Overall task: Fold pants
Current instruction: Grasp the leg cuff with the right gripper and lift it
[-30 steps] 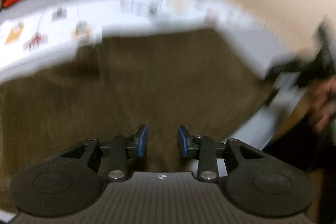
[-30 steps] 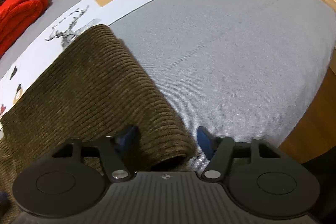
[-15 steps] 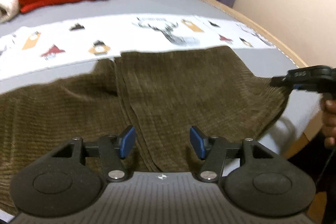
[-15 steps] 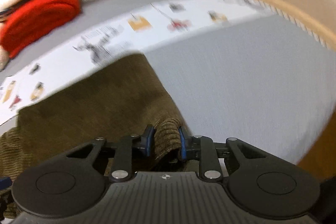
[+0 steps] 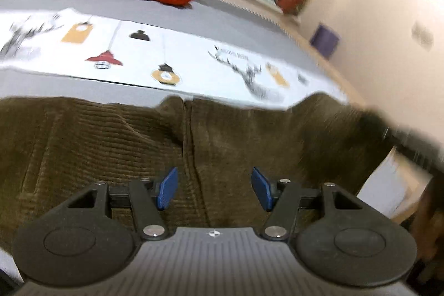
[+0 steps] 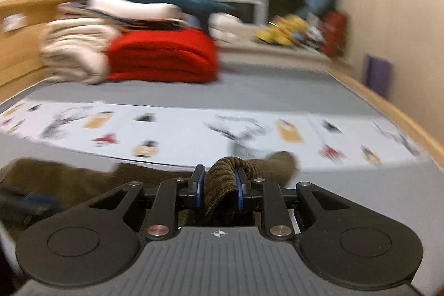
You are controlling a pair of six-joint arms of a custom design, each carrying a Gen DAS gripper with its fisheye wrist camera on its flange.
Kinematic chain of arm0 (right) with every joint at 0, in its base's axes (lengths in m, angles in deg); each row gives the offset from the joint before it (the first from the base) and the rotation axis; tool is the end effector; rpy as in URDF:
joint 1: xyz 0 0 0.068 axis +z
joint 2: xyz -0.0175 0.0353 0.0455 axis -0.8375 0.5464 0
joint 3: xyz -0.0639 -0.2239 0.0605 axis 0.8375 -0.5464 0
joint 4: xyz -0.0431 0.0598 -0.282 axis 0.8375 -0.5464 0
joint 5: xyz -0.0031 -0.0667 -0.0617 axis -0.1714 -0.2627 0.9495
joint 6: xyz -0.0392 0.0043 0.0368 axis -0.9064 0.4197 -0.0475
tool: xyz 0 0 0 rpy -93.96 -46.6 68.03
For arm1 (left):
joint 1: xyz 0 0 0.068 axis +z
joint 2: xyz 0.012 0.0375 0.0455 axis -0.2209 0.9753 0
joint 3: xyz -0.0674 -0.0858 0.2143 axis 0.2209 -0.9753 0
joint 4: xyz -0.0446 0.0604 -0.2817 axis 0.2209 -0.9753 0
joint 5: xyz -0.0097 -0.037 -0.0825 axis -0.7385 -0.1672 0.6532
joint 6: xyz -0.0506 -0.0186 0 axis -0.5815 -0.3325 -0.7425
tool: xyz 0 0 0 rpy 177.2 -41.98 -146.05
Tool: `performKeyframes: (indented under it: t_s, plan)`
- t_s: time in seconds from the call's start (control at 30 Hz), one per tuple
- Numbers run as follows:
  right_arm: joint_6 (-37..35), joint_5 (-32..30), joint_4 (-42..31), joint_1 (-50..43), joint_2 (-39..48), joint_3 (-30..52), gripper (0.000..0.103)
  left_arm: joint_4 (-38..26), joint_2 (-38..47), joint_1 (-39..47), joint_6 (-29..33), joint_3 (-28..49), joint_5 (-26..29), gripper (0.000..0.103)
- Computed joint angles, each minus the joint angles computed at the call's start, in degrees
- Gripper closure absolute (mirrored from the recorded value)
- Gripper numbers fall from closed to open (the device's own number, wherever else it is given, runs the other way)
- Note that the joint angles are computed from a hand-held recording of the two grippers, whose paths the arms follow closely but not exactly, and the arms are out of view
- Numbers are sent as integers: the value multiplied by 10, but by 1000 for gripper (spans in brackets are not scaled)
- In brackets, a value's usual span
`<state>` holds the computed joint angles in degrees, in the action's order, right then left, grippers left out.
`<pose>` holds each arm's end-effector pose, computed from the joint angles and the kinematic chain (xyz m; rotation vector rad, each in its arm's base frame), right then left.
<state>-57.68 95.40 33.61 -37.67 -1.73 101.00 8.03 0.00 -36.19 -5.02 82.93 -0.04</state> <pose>0.1569 0.0455 0.2088 -0.1138 1.9963 0.0090 0.2677 -0.1236 0.1935 0.1582 2.3236 -0.6235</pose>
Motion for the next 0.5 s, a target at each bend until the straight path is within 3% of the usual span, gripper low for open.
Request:
performKeyframes:
  t_s: [0.1,0.17,0.37,0.5]
  plan:
    - [-11,28,22,87,29,13,81,-40,-43,51,-47,13,54,25]
    - [-12,32,43,126,63,24,81,-82,-65,84,-61,36,84,24]
    - [-51,74,96,233,144,49,82,-190,-39,146,-7,135,165,9]
    - [-81,85,123,298,179,55,83,-194,14,154,12,157,219,7]
